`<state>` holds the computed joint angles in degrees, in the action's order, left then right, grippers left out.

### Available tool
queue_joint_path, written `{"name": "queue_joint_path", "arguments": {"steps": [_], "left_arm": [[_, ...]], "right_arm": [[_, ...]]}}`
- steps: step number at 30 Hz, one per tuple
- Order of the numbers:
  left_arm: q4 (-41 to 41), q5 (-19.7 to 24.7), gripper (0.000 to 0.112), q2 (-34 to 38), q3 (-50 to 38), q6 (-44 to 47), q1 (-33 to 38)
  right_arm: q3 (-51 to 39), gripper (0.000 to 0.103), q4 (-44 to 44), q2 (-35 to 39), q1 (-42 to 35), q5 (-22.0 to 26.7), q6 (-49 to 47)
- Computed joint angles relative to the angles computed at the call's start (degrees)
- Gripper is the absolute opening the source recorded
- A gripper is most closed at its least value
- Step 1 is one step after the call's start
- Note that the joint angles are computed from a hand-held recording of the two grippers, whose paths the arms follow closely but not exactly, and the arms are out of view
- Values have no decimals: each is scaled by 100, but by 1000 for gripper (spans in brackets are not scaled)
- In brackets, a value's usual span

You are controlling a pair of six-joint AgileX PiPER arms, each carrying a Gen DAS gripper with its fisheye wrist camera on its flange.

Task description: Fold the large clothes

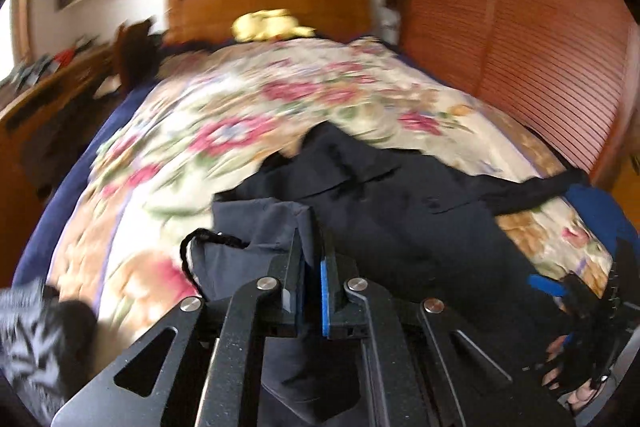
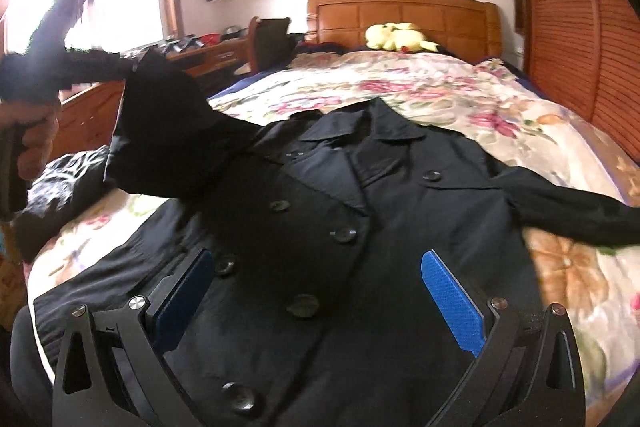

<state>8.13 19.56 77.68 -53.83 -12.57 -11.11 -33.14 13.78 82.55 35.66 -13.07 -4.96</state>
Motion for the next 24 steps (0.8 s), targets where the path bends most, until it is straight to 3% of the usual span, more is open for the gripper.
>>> {"name": "queue_joint_path", "arguments": {"steps": [3, 8, 12, 18, 21, 24], "left_arm": [[989, 356, 14, 256, -421, -920, -639], [845, 267, 36, 235, -282, -778, -837], [790, 163, 40, 95, 47, -712, -739], [1528, -286, 66, -298, 832, -1556, -524], [2233, -596, 68, -604, 1406, -2270, -349], [2820, -918, 77, -1018, 2022, -2831, -121]], "right_arm": [[28, 103, -187, -8, -106, 6, 249], [31, 103, 44, -13, -86, 35, 52], [-52, 103, 33, 26, -98, 132, 27], [-165, 103, -256, 129, -150, 277, 239], [-231, 103, -240, 185, -102, 330, 197], [-260, 103, 202, 206, -32, 331, -286]]}}
